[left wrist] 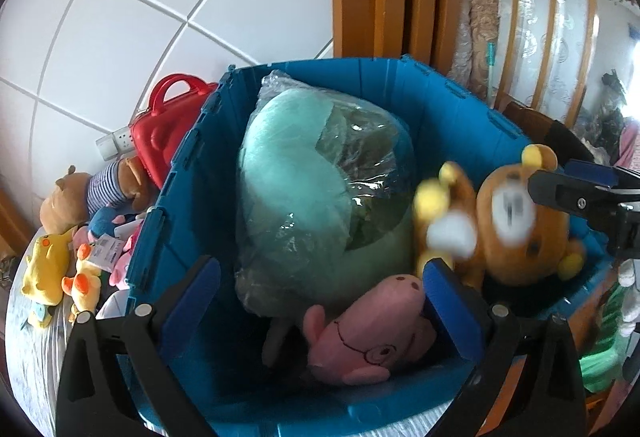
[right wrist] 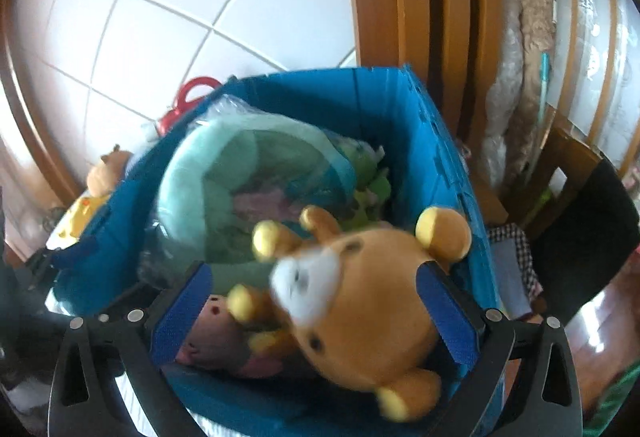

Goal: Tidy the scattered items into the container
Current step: 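Open both tools to release the brown bear inside the crate, then withdraw both tools up and back from the crate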

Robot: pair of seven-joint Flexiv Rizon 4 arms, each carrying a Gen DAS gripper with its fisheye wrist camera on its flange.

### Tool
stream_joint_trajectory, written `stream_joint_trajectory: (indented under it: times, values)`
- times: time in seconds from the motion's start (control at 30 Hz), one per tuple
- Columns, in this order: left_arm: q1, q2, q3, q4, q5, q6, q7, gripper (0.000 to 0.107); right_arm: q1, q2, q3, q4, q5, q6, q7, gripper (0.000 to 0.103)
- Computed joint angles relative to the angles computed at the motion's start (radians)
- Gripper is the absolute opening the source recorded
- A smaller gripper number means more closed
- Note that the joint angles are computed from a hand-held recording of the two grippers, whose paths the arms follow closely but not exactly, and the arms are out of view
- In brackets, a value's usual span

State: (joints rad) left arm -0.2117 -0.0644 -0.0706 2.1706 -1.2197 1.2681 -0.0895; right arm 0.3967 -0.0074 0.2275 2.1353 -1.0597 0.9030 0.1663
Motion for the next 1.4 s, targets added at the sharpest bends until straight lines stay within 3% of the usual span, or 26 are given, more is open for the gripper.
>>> stream_joint_trajectory:
  times: [0.17,0.47,0.8,0.97,1.0,1.17,1.4]
  values:
    - [0.004,0.043,0.02,0.026,-0.066,-0.056,0.053,0.103,0.032,0.021,0.031,-0.001,-0.059,-0.069,0.073,0.103]
    - [0.015,0.13,0.076,0.107,-0.175,-0.076,0.193,0.103,0.135,-0.001,0.085,-0.035,-0.142,-0.233,0.218,0.103]
    - [0.164,0.196,0.192,0.176,-0.114,-0.303,0.243,0.103,0.321,-0.102,0.111,-0.124,-0.193,-0.408,0.362,0.103]
    - [0.236,0.209,0.221,0.198,-0.053,-0.346,0.238,0.103,0.416,-0.155,0.101,-0.153,-0.284,-0.496,0.474,0.103]
    - [0.247,0.21,0.224,0.203,-0.045,-0.343,0.237,0.103,0.428,-0.164,0.097,-0.154,-0.307,-0.499,0.499,0.103]
    - [0.295,0.208,0.241,0.218,-0.008,-0.334,0.206,0.103,0.401,-0.207,0.067,-0.152,-0.313,-0.269,0.526,0.103]
    - [0.311,0.227,0.239,0.259,-0.007,-0.251,0.182,0.103,0.423,-0.241,0.041,-0.168,-0.289,-0.229,0.466,0.103]
